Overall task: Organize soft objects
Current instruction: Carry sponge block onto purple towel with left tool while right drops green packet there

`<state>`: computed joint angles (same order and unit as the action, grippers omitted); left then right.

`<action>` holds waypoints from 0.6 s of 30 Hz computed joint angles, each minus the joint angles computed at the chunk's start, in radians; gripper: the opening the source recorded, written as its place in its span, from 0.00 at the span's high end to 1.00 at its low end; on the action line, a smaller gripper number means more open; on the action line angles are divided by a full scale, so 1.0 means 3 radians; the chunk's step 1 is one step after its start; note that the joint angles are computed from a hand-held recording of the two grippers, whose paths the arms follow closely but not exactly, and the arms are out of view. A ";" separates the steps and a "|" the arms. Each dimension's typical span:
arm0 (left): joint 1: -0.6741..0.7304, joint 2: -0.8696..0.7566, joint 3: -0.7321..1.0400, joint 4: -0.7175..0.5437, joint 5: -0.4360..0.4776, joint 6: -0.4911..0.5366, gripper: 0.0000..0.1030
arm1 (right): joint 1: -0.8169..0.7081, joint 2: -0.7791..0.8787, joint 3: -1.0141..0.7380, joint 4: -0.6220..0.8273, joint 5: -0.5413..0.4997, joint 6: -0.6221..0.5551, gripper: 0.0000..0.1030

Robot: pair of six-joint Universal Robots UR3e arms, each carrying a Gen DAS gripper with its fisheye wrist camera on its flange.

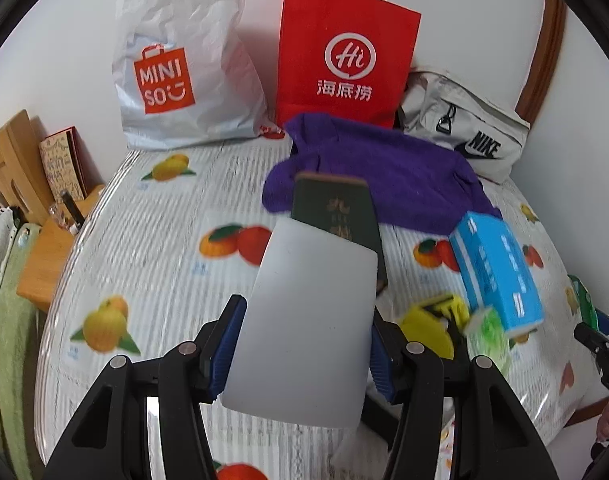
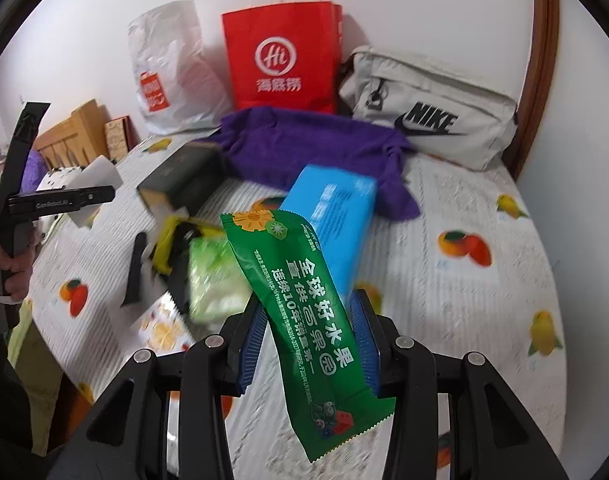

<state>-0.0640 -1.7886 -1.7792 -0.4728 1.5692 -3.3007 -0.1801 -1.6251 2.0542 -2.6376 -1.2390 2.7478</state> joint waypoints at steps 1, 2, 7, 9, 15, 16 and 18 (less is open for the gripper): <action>0.0015 -0.0036 0.0079 -0.0038 -0.0016 0.0006 0.48 | 0.0000 0.0075 -0.0099 0.0007 -0.0020 0.0033 0.59; 0.0026 -0.0077 0.0169 -0.0089 -0.0022 0.0009 0.48 | -0.0003 0.0162 -0.0211 0.0024 -0.0033 0.0056 0.59; 0.0059 -0.0318 0.0625 -0.0312 -0.0023 -0.0001 0.48 | 0.0030 0.0637 -0.0833 0.0111 -0.0126 0.0210 0.59; 0.0067 -0.0450 0.0844 -0.0404 -0.0044 0.0006 0.48 | 0.0074 0.0866 -0.1137 0.0170 -0.0195 0.0280 0.59; 0.0093 -0.0905 0.1588 -0.0780 -0.0054 0.0030 0.48 | 0.0198 0.1547 -0.2028 0.0364 -0.0348 0.0490 0.59; 0.0105 -0.0985 0.1723 -0.0844 -0.0070 0.0031 0.48 | 0.0212 0.1649 -0.2182 0.0425 -0.0362 0.0519 0.59; 0.0118 -0.1148 0.1999 -0.0970 -0.0094 0.0050 0.48 | 0.0242 0.1897 -0.2546 0.0544 -0.0379 0.0575 0.59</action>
<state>-0.0287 -2.1330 -1.1794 -0.7637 1.5410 -3.2859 -0.1075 -1.0559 1.2904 -2.4743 -1.3527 2.9202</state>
